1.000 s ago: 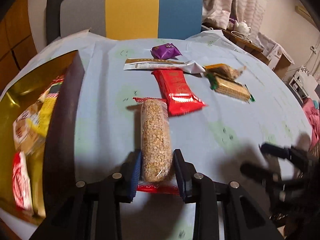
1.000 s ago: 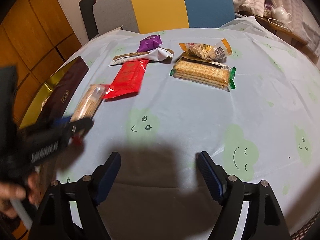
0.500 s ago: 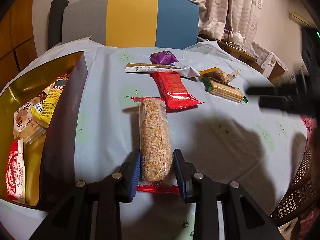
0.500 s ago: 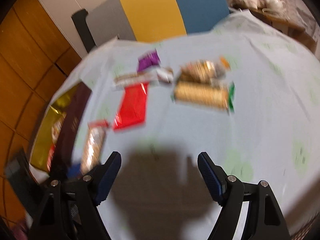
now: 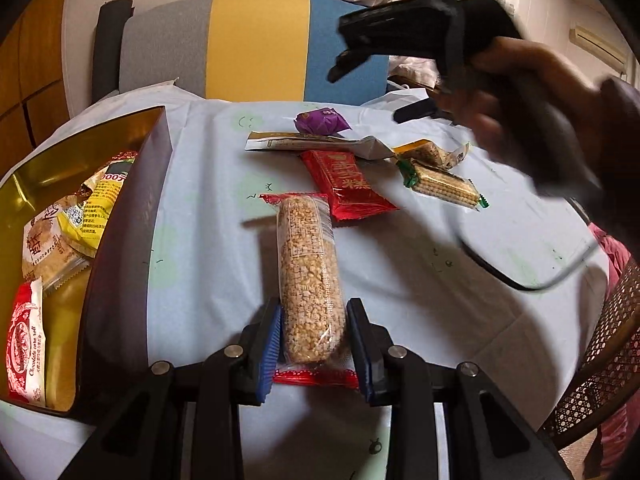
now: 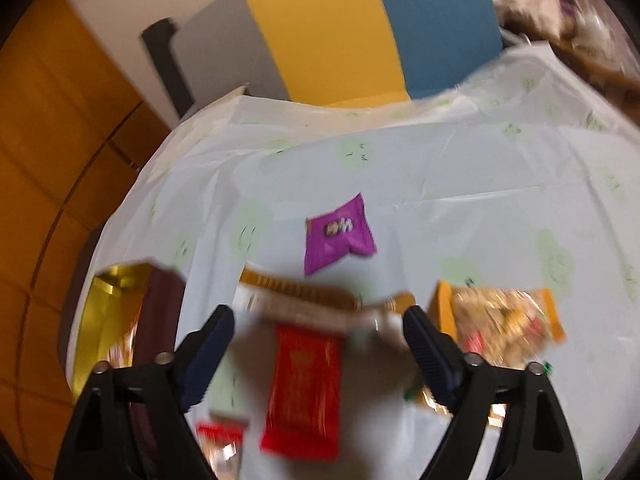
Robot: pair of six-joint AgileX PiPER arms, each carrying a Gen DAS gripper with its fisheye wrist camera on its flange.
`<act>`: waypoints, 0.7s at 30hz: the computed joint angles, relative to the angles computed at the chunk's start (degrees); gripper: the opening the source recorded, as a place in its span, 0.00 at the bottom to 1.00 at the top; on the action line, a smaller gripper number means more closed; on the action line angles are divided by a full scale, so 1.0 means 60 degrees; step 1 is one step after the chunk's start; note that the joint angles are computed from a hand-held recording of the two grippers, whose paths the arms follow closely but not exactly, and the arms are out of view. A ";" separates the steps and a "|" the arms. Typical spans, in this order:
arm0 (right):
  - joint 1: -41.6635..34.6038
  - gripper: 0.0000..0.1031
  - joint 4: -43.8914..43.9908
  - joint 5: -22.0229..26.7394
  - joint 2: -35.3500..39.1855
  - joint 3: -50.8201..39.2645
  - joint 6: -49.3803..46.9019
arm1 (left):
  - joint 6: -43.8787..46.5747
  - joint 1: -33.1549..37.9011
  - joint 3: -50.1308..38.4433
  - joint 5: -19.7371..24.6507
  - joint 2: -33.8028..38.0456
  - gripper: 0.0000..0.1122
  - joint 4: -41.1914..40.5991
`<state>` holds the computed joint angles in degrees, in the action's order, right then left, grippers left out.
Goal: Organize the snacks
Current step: 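Grasp the purple packet with the right tool while left tool holds the granola bar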
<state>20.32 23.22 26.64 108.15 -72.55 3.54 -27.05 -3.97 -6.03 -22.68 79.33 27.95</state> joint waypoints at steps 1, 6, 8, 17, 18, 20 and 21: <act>-0.0128 0.86 0.0253 0.0087 0.0396 -0.0416 0.0093 | -0.0225 0.0175 -0.0005 -0.0094 0.0052 0.29 0.0348; -0.0280 0.86 -0.0185 0.0475 0.1918 -0.2227 0.1423 | -0.0832 0.0404 -0.0037 -0.0099 0.0021 0.29 0.1068; -0.0128 0.86 -0.0901 0.0775 0.2476 -0.3048 0.1979 | -0.0990 0.0514 -0.0037 -0.0152 0.0032 0.29 0.1328; 0.0425 0.44 -0.3016 0.1940 0.3527 -0.4636 0.2564 | -0.1200 0.0576 -0.0163 -0.0136 0.0116 0.29 0.1618; 0.0356 0.41 -0.2825 0.1892 0.3380 -0.4450 0.2434 | -0.1168 0.0568 -0.0170 -0.0126 0.0124 0.29 0.1580; 0.0188 0.39 -0.2131 0.1295 0.2688 -0.3500 0.1820 | -0.1091 0.0531 -0.0153 -0.0158 0.0163 0.29 0.1441; 0.0130 0.39 -0.1812 0.1065 0.2351 -0.3077 0.1458 | -0.1084 0.0548 -0.0138 -0.0188 0.0176 0.29 0.1427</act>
<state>21.10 12.35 33.03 122.26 -91.02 12.29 -33.56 -0.69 -6.86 -23.81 80.39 36.52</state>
